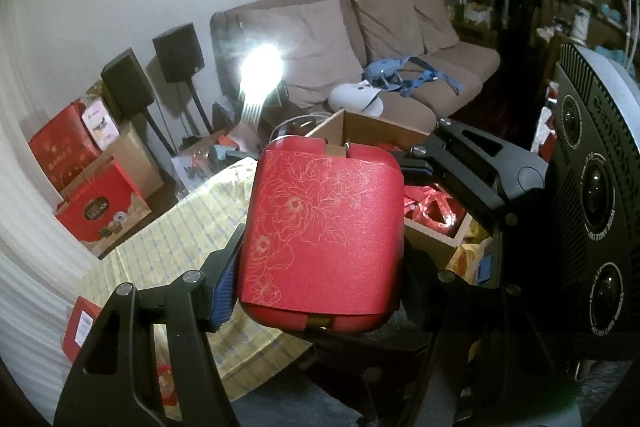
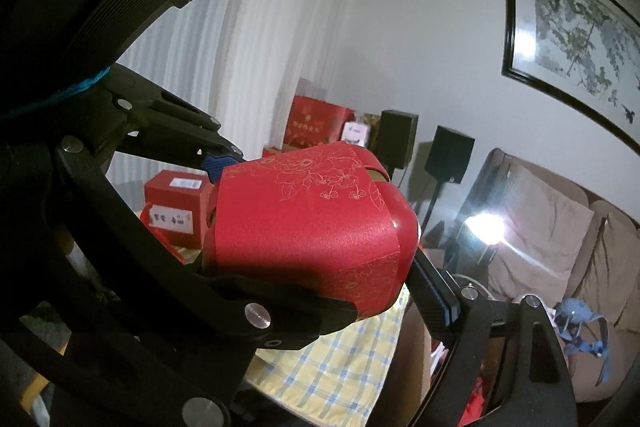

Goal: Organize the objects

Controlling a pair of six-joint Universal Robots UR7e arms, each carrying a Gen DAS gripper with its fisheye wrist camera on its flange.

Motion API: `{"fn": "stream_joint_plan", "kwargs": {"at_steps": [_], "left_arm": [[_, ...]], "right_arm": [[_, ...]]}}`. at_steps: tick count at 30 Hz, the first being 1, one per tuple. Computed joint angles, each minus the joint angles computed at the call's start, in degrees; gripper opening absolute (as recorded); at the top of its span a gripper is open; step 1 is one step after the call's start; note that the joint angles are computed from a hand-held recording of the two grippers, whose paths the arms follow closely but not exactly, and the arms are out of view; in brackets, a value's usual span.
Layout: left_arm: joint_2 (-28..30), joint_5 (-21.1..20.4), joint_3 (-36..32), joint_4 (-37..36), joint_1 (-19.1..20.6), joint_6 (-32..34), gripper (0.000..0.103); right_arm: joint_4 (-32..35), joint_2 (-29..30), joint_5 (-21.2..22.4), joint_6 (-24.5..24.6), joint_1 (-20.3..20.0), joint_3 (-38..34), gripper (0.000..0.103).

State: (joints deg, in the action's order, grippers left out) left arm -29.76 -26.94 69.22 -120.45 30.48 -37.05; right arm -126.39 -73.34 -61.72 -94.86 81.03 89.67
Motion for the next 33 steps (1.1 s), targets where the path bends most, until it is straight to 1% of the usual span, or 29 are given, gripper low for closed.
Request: {"fn": "stream_joint_plan", "kwargs": {"at_steps": [8,14,22,33], "left_arm": [[0.94,1.42,-1.96,2.34,-1.25,-0.49,0.063],[2.03,2.00,-4.01,2.94,-1.42,1.17,0.063],[3.31,2.01,-5.70,0.63,-1.30,4.57,0.063],[3.86,1.12,-6.55,-1.57,-0.36,7.78,0.063]], "right_arm": [[0.33,-0.13,1.62,0.01,0.14,-1.02,0.088],[-0.45,-0.09,2.77,0.57,0.08,-1.47,0.088],[-1.27,0.21,3.26,1.22,-0.02,-2.49,0.088],[-2.22,1.97,2.59,2.46,0.31,-4.42,0.088]]}}
